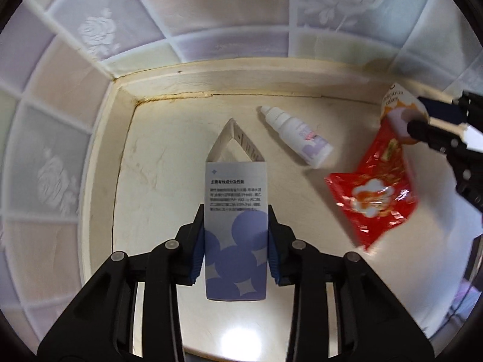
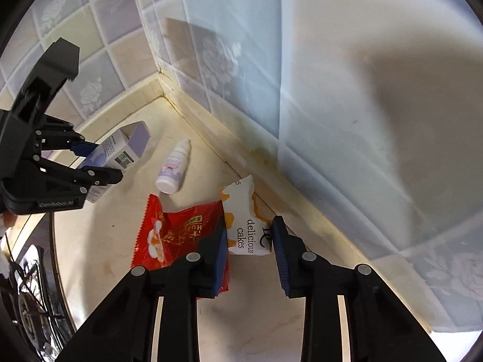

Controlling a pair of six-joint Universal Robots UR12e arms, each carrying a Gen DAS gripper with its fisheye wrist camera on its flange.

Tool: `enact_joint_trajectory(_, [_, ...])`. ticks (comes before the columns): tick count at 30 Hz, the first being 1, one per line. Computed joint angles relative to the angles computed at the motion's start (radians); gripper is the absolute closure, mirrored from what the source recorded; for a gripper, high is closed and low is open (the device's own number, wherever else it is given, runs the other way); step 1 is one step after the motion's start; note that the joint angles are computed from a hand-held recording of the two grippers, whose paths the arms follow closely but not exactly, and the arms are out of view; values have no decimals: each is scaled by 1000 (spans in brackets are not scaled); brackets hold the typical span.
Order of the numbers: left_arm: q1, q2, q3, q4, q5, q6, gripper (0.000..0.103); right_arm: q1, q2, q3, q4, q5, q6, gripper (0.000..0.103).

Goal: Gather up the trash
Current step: 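Grasp the blue-white milk carton with the left tool while the right tool grasps the cakes wrapper, then carry the milk carton and cakes wrapper down over the black bin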

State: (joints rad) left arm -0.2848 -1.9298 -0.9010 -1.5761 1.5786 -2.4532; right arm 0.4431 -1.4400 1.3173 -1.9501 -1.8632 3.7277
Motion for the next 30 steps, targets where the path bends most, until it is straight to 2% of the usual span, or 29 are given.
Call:
enact_joint_trajectory(6, [-7,64,-10,-10,5,-73,72,37,-36,-12,-18,-45,-37,75])
enact_joint_trajectory(9, [-24,92,-16,-4,12,-106,72,54,-67,-10,-35,-47,-35,75])
enact_joint_trajectory(13, [-74,145,-36,9,38,-158,72,78,-104,-4,-61,-45,-64,75])
enact_joint_trajectory(22, [-123,283,-145,53,60,-277,72,124,-188,20,-94,-32,-114,75])
enact_joint_trajectory(26, [-143,349,-202,87,63,-336,72,157,-256,64,-95,-34,-118,75])
enact_joint_trajectory(30, [-182,417,-258,116,88,-427,72,193,-319,106,-93,-29,-120,75])
